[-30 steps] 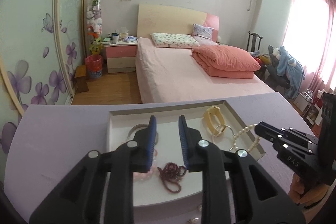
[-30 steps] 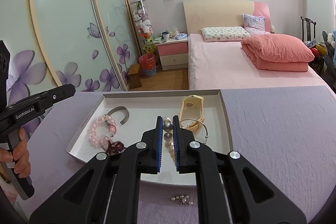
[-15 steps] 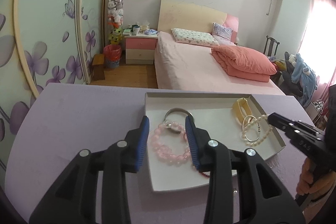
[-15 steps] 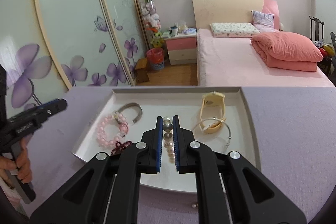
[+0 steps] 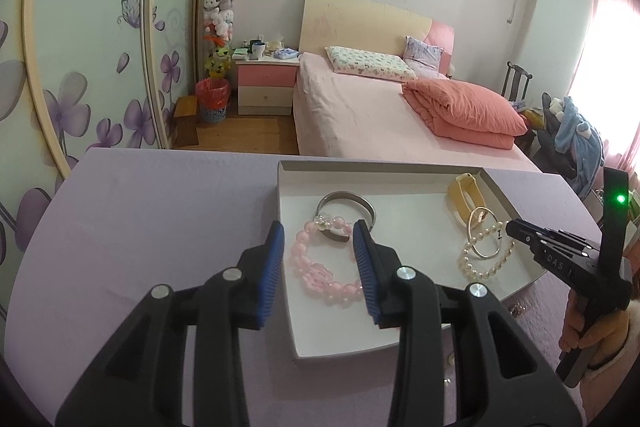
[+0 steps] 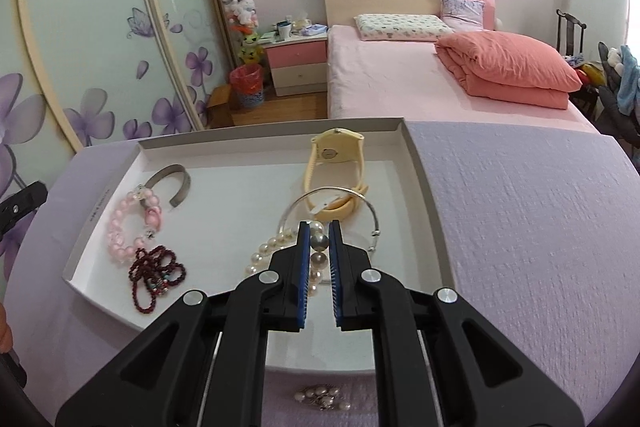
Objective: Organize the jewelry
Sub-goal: 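Lower the white pearl bracelet into the tray and open the right tool, then reach the right tool to the silver ring on the bed and grasp it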
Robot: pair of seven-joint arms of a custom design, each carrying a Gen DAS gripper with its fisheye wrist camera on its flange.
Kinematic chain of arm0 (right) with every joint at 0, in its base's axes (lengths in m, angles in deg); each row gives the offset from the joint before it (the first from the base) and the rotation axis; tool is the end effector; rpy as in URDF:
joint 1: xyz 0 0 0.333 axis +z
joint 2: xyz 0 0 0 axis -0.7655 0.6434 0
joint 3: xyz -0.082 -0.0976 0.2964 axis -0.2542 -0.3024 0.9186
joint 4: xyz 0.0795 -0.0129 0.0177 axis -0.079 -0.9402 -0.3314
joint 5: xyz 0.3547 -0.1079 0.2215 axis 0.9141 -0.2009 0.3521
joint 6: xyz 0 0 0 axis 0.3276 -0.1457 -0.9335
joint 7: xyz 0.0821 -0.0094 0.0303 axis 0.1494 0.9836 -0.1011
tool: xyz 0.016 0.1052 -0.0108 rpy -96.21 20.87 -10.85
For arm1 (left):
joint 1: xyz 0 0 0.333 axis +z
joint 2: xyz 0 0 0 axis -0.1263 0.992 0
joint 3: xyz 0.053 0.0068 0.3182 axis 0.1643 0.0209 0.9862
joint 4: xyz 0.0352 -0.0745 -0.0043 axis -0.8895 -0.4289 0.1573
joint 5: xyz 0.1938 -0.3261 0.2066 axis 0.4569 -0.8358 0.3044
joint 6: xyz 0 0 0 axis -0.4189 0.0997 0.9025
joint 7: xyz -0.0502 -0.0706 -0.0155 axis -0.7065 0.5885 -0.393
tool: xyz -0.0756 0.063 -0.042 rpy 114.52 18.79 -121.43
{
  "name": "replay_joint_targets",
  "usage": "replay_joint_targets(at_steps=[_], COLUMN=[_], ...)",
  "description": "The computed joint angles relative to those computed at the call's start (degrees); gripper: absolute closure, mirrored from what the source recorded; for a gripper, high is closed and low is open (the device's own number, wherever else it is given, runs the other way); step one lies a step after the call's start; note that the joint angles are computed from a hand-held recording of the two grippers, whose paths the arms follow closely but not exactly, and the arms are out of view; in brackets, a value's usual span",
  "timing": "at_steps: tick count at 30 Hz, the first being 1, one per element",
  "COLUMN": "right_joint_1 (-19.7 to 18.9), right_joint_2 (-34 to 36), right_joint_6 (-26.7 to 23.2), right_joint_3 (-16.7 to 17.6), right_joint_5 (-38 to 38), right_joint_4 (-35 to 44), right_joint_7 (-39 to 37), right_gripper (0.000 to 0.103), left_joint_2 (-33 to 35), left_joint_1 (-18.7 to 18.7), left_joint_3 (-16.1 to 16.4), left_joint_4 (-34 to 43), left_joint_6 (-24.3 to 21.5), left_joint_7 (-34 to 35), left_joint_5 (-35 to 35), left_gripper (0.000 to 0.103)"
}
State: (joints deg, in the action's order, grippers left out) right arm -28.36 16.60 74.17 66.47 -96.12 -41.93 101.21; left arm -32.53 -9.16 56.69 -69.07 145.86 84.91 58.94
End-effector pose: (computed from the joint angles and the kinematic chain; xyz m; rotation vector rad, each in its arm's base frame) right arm 0.4970 0.3284 0.5203 -1.7546 1.6431 -0.5434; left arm 0.4855 -0.1574 0.5524 -1.7228 1.7693 -0.9805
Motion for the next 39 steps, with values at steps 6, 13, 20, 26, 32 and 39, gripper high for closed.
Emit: replay_joint_targets(at_steps=[6,13,20,26,32,39], right_joint_1=[-0.6,-1.6,-0.8,2.7,8.0,12.5], right_joint_2=[-1.2,-5.6,-11.5,-15.9,-20.3,-21.7], right_joint_6=[0.6,2.0,3.3,3.3,1.8,-0.1], right_joint_3=[-0.3,0.7,1.6,1.9,1.7,2.8], right_joint_5=[1.2,-0.9,1.5,6.6,12.9,17.2], right_joint_4=[-1.4,-5.1,-10.5,-15.4,-20.8,-23.5], right_joint_7=[1.9,4.2,2.0,-2.4,-7.2,-10.8], right_gripper=[0.049,0.047,0.050,0.055,0.056,0.057], left_joint_2=[-0.8,-3.1,-7.9,-14.3,-20.2,-27.3], left_joint_1=[0.6,-0.1,-1.3,-2.9,-4.3,-6.4], left_joint_3=[-0.9,-0.8,-0.4,-0.2,0.0,0.2], left_joint_4=[-0.5,-2.3,-5.7,-10.5,-14.7,-19.9], left_joint_6=[0.6,0.7,-0.1,-1.4,-3.6,-5.6], left_joint_7=[-0.4,-0.4,-0.2,0.1,0.4,0.1], left_joint_5=[1.2,0.5,-1.2,-3.1,-4.7,-6.6], left_gripper=[0.054,0.049,0.046,0.043,0.040,0.036])
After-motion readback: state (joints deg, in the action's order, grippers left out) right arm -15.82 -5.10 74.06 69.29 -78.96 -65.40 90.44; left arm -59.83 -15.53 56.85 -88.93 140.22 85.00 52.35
